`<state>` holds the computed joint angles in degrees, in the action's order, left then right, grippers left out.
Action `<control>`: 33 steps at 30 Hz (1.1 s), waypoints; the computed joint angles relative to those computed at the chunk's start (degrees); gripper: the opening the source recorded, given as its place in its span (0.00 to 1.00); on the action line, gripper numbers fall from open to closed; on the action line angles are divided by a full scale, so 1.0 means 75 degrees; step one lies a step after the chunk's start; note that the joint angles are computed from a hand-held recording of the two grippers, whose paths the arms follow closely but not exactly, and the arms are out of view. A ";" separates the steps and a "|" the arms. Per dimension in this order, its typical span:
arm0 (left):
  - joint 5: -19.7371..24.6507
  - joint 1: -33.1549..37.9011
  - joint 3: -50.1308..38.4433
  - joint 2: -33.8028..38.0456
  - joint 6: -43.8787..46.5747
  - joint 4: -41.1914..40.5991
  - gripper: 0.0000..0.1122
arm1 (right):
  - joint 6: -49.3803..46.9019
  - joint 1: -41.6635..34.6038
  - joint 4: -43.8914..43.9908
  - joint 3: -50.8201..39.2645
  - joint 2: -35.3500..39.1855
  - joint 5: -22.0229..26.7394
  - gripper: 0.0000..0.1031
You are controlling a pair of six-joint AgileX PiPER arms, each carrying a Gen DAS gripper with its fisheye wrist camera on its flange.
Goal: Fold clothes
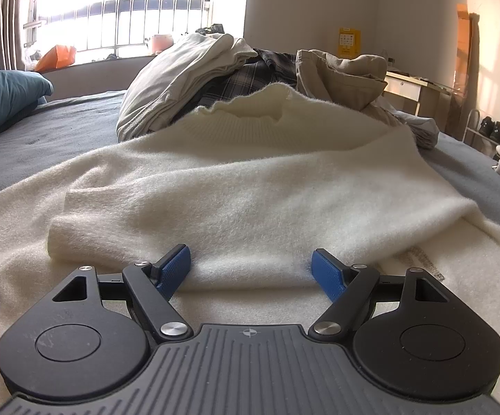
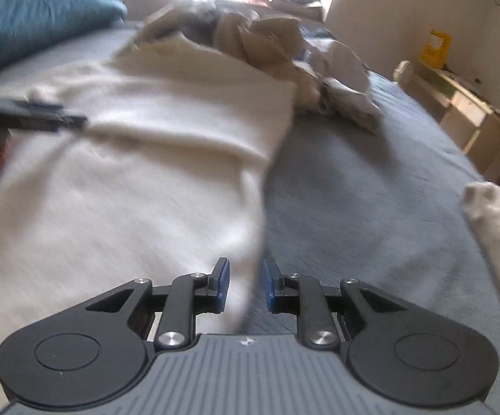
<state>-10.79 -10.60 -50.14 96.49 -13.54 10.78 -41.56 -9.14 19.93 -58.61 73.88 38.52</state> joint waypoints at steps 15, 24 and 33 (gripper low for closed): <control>0.0009 -0.0008 0.0016 -0.0016 0.0142 -0.0119 0.70 | -0.0312 -0.1062 0.1386 -0.0249 0.0444 0.0341 0.10; 0.0102 0.0017 -0.0020 -0.0046 -0.0304 0.0350 0.70 | 0.0829 -0.0557 0.0667 -0.0818 0.1524 -0.0543 0.06; 0.0039 -0.0010 0.0027 -0.0037 -0.0055 0.0140 0.71 | -0.1275 -0.1392 0.2344 -0.0200 0.0313 0.1594 0.06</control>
<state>-10.49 -10.68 -49.93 96.21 -13.96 11.83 -51.11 -19.58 37.51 -60.11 76.23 50.48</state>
